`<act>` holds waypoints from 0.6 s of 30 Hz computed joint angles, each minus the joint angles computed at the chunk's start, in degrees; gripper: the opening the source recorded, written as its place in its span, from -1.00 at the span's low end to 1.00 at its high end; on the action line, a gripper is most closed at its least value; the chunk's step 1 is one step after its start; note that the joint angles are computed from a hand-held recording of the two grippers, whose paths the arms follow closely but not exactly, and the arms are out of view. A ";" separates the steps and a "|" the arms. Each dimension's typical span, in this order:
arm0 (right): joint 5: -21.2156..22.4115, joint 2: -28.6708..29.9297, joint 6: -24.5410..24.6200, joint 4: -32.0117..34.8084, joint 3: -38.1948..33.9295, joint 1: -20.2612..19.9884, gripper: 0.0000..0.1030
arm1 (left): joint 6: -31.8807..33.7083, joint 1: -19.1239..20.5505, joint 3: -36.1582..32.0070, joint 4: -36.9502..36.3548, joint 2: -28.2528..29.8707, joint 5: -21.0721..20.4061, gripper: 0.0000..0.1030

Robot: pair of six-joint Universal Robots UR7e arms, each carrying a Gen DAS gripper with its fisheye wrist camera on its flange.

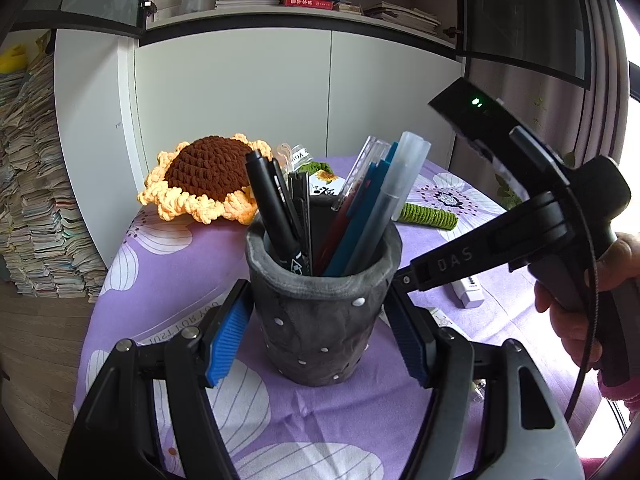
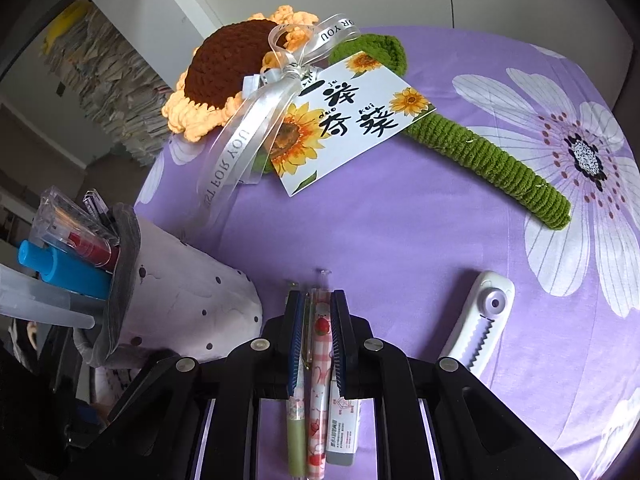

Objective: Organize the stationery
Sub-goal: 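Return the right gripper to the pens and grasp the pink patterned pen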

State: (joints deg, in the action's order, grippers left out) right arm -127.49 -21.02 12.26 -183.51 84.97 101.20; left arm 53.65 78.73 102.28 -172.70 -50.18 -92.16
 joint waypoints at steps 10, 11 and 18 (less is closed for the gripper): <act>-2.85 1.17 0.17 3.83 -2.84 0.27 -0.75 | -0.27 -0.06 0.11 -1.52 0.05 -0.55 0.37; -3.37 1.34 -0.27 3.98 -3.11 0.36 -0.75 | -0.23 -0.02 0.04 -1.21 0.01 -0.69 0.36; -5.06 0.81 -3.68 -3.87 -0.12 2.14 -0.75 | -0.12 -0.04 -0.07 -0.71 0.01 -0.86 0.30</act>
